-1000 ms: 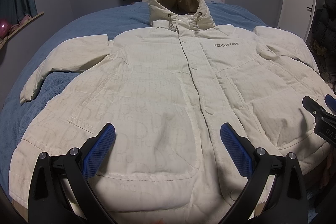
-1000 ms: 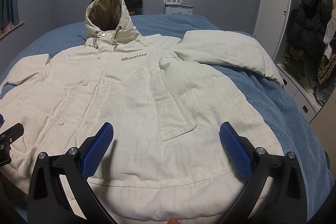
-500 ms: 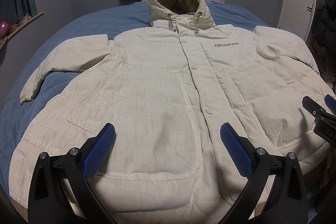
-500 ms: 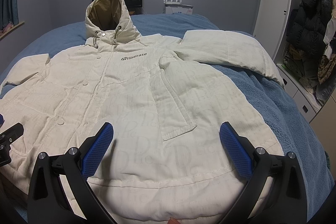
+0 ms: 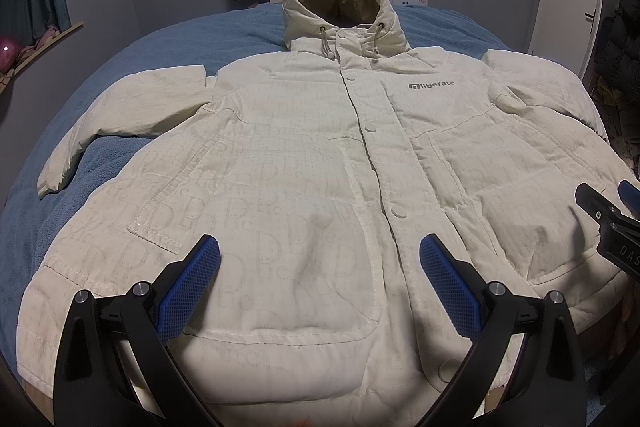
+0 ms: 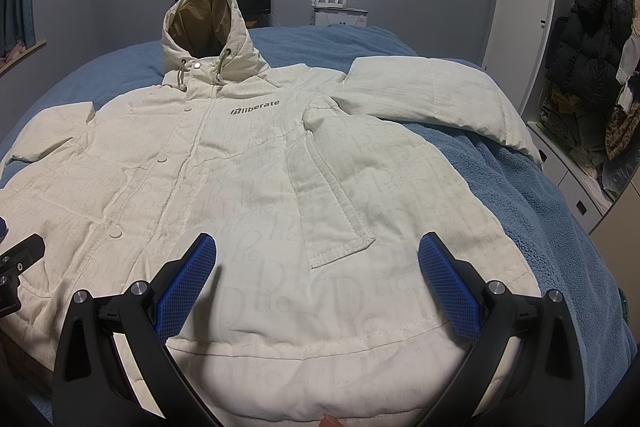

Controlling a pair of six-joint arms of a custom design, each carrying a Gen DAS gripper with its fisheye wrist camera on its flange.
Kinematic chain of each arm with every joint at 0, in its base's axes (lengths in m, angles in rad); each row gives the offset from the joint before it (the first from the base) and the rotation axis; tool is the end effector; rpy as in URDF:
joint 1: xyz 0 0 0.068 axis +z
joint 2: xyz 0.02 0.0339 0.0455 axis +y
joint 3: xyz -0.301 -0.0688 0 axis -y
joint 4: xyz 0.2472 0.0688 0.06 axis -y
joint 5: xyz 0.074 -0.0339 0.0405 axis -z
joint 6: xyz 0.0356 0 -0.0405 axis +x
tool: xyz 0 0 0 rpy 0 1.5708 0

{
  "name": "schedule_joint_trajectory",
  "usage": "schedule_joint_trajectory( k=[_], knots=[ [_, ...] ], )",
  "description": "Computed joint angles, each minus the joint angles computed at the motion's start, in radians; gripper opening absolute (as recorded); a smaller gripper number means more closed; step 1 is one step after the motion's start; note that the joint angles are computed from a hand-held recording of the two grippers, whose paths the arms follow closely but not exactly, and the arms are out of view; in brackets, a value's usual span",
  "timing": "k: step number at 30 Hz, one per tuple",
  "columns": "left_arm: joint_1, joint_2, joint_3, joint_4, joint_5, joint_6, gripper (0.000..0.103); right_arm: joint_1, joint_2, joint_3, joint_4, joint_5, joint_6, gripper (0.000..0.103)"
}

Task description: Fold large clothes

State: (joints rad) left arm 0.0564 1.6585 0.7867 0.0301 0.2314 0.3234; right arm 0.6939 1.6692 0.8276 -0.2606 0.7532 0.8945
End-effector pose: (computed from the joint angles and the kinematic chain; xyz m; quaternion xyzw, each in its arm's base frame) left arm 0.3237 0.0101 0.1817 0.1643 0.9143 -0.0391 0.3681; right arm 0.2494 0.1758 0.1795 0.1755 0.8914 -0.0967 0.4065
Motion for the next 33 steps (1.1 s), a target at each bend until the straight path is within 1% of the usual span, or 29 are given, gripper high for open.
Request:
schedule_joint_trajectory(
  k=[11, 14, 16, 18, 20, 22, 25, 27, 28, 30, 33],
  knots=[
    [0.0, 0.0, 0.002, -0.004, -0.001, -0.002, 0.097, -0.002, -0.019, -0.014, 0.012, -0.014, -0.003, 0.097],
    [0.001, -0.009, 0.014, -0.042, 0.006, -0.007, 0.097, -0.018, -0.053, -0.015, 0.007, -0.063, -0.02, 0.097],
    [0.005, -0.011, 0.048, -0.095, 0.043, -0.009, 0.097, -0.037, -0.104, -0.011, -0.013, -0.119, -0.039, 0.097],
    [0.01, -0.005, 0.099, -0.151, 0.066, -0.018, 0.097, -0.068, -0.167, -0.016, -0.018, -0.177, -0.09, 0.097],
    [0.018, -0.007, 0.174, -0.21, 0.077, -0.023, 0.097, -0.118, -0.209, 0.003, -0.044, -0.207, -0.145, 0.097],
    [0.018, 0.009, 0.248, -0.248, 0.082, -0.032, 0.097, -0.202, -0.255, 0.024, -0.07, -0.223, -0.205, 0.097],
    [0.0, 0.052, 0.388, -0.316, 0.048, -0.06, 0.097, -0.375, -0.298, 0.029, -0.047, -0.274, -0.268, 0.097],
    [-0.017, 0.097, 0.488, -0.368, 0.015, -0.053, 0.097, -0.504, -0.282, 0.042, -0.028, -0.369, -0.322, 0.097],
    [-0.027, 0.124, 0.539, -0.385, -0.007, -0.046, 0.097, -0.571, -0.253, 0.065, -0.042, -0.417, -0.347, 0.097],
    [-0.043, 0.177, 0.622, -0.397, -0.062, -0.039, 0.097, -0.647, -0.198, 0.102, -0.051, -0.445, -0.369, 0.097],
    [-0.053, 0.247, 0.721, -0.436, -0.117, -0.023, 0.097, -0.762, -0.121, 0.13, -0.021, -0.512, -0.374, 0.097]
  ],
)
